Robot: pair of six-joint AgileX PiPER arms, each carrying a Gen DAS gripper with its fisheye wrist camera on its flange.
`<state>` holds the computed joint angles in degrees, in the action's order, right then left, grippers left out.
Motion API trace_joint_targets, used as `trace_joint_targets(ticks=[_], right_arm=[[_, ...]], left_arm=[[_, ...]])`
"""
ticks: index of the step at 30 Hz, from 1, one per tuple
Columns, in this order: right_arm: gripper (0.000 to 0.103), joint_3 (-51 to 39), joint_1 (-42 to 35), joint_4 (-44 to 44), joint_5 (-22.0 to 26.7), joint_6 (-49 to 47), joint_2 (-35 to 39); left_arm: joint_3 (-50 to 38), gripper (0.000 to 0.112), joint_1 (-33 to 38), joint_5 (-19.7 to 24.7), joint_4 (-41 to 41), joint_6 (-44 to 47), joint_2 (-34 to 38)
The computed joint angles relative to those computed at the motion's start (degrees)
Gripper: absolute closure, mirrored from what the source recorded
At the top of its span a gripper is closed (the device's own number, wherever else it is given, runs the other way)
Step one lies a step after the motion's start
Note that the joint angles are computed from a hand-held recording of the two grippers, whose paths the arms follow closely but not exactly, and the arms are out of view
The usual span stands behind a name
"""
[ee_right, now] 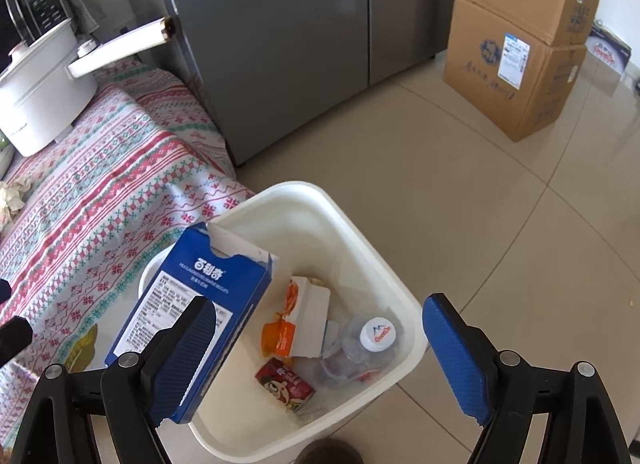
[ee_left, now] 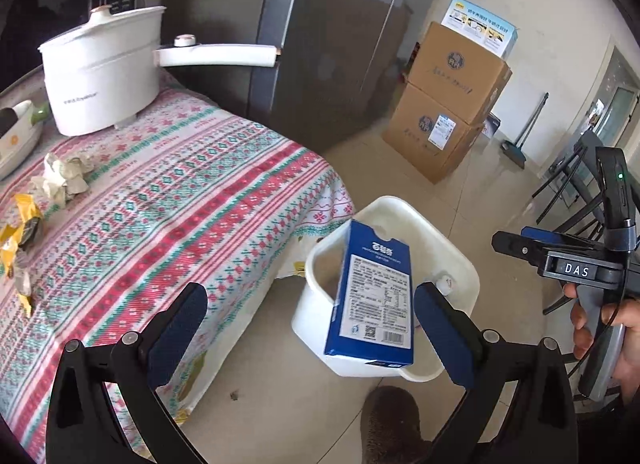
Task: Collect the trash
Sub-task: 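Lower the biscuit box into the bin and open the left tool, then move both tools back over the table clutter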
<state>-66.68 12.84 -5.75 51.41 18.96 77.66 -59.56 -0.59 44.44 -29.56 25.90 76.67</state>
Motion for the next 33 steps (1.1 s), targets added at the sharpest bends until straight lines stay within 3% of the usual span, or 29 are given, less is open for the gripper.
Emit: trace_joint_targets(ticks=[5,11,20,24,30,33], right_arm=[[0.015,-3.1,7.6,-2.1,1.3,3.3,3.6],[0.015,-10.0,21.0,-9.1,6.8,6.3,13.2],[0.015,-18.1,34.1,-22.5,14.2,6.2,27.5],[0.015,-18.4,36.0,-27.8,15.5,5.1,31.7],[0.015,-16.4,34.4,-34.2,17.8,7.8,31.1],[0.015,-16.9,30.0,-29.7,17.6,9.2,28.3]], left_arm=[[-0.3,0.009,8.3,3.5,1.8,2.4,-2.0],[-0.9,0.009,20.5,8.7,-0.9,9.1,-2.2],[-0.7,0.009,31.1,11.7,-2.2,17.3,-1.1],[-0.9,0.009,32.6,12.5,-2.2,19.1,-0.5],[-1.4,0.009,33.3,12.9,-2.7,19.9,-0.2],[-1.7,0.009,33.7,13.1,-2.9,20.0,0.1]])
